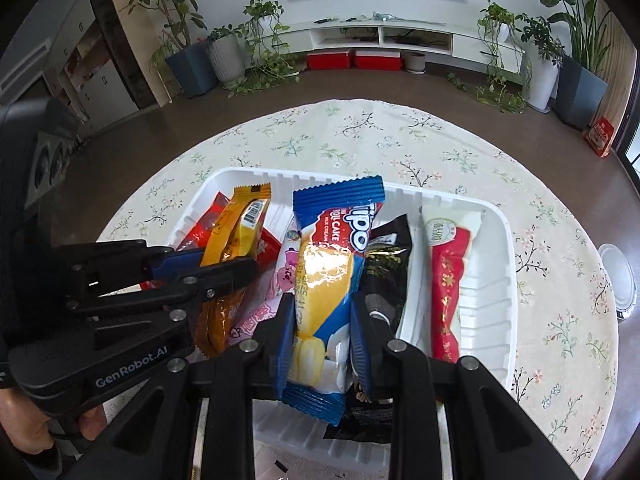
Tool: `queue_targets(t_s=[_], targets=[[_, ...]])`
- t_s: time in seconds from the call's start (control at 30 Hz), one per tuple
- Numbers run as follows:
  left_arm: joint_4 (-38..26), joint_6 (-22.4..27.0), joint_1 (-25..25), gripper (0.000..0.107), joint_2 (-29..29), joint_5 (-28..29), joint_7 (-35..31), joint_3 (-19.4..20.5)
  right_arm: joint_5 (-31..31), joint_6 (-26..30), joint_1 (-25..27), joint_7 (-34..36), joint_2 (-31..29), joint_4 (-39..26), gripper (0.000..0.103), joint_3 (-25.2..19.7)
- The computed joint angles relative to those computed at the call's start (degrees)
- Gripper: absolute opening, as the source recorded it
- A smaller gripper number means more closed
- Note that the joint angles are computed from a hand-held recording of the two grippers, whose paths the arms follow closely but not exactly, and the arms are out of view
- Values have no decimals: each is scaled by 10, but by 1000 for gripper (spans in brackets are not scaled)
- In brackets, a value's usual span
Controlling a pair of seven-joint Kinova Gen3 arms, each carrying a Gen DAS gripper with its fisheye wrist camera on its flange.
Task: Organize snacks
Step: 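Carry the orange packet and Oreo pack into the white tray and release, then move the left tool back and grasp the red Home Pie packet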
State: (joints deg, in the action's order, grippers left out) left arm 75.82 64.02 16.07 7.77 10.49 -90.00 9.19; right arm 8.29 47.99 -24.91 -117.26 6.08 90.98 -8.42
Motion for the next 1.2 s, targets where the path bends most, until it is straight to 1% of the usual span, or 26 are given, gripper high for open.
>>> queue_targets(t_s=[0.1,0.2,0.4,0.57,0.63,0.67,0.7,0.73,0.77,0.83,0.87,0.93,0.97,1.0,1.03,1.07,1.1,1.2], targets=[[10,-7,0,17,-8,-2,1,-1,2,5,-1,-1,5,-3,29,1],[11,-13,1,18,-9,-5,1,0,24,11,-12,-18,7,-6,29,0],[14,-13,2,19,-13,-3,-2,1,38,12,-19,-32,5,-5,30,0],[15,-18,11,32,-16,-21,16,2,66,15,-28,-59,-10,3,32,-4],[15,-22,12,48,-15,-26,22,2,89,21,-34,-80,-19,6,32,-8],[15,-25,11,50,-17,-23,21,2,95,21,-34,-84,-24,9,32,-9],[16,-26,11,54,-19,-23,20,3,93,18,-32,-83,-31,13,37,-11],[17,-27,14,59,-22,-27,24,4,94,11,-30,-86,-42,21,44,-13],[18,-28,15,62,-26,-29,27,4,98,6,-28,-91,-52,29,47,-16],[27,-34,13,74,-40,-20,20,4,110,-1,-23,-102,-75,43,57,-24],[32,-36,10,78,-49,-13,14,4,111,-4,-20,-106,-87,50,60,-28],[42,-35,6,96,-69,-2,4,2,98,-15,-8,-104,-115,68,72,-32],[48,-35,4,100,-80,5,-5,1,83,-26,-1,-96,-135,81,74,-31],[59,-39,1,103,-96,15,-20,-2,63,-41,6,-85,-153,96,80,-28],[71,-42,0,103,-113,19,-33,-3,43,-57,10,-74,-178,115,87,-24],[84,-48,-1,103,-131,17,-41,-3,32,-66,16,-70,-197,130,90,-26],[100,-55,0,103,-151,18,-54,-4,22,-77,21,-68,-218,146,92,-28],[152,-78,5,103,-217,14,-103,-6,-10,-90,34,-62,-271,188,92,-38]])
